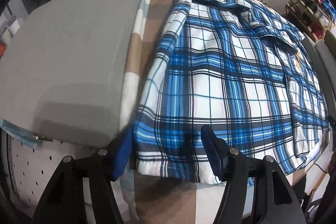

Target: Fold large clothes

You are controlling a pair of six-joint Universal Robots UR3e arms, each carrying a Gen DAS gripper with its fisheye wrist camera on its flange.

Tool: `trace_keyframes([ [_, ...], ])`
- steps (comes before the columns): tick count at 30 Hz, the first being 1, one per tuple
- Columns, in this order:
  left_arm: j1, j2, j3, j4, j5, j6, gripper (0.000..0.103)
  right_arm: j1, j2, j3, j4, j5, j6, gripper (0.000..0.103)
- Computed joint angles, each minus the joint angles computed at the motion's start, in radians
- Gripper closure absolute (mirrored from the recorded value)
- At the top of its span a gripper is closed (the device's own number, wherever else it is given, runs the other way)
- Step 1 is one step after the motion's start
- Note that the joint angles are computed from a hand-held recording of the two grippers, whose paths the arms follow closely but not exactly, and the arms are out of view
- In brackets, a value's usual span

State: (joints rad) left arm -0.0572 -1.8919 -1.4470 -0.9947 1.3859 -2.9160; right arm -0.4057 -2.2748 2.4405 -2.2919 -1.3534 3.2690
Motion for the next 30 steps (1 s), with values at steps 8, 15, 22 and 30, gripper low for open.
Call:
trace_keyframes([
  [8, -0.046, 0.009, -0.051, 0.087, 0.08, -0.033, 0.095, 0.139, 0.013, -0.011, -0.037, -0.166, -0.035, 0.1],
  [15, -0.15, 0.033, -0.118, 0.174, 0.236, -0.005, 0.095, 0.127, -0.026, -0.041, 0.019, -0.228, -0.048, 0.1],
  [22, -0.18, 0.037, -0.138, 0.206, 0.269, -0.003, 0.095, 0.186, 0.049, -0.062, -0.025, -0.368, 0.002, 0.101],
  [30, -0.167, 0.045, -0.157, 0.224, 0.257, -0.004, 0.095, 0.101, -0.059, -0.053, 0.074, -0.21, -0.07, 0.1],
])
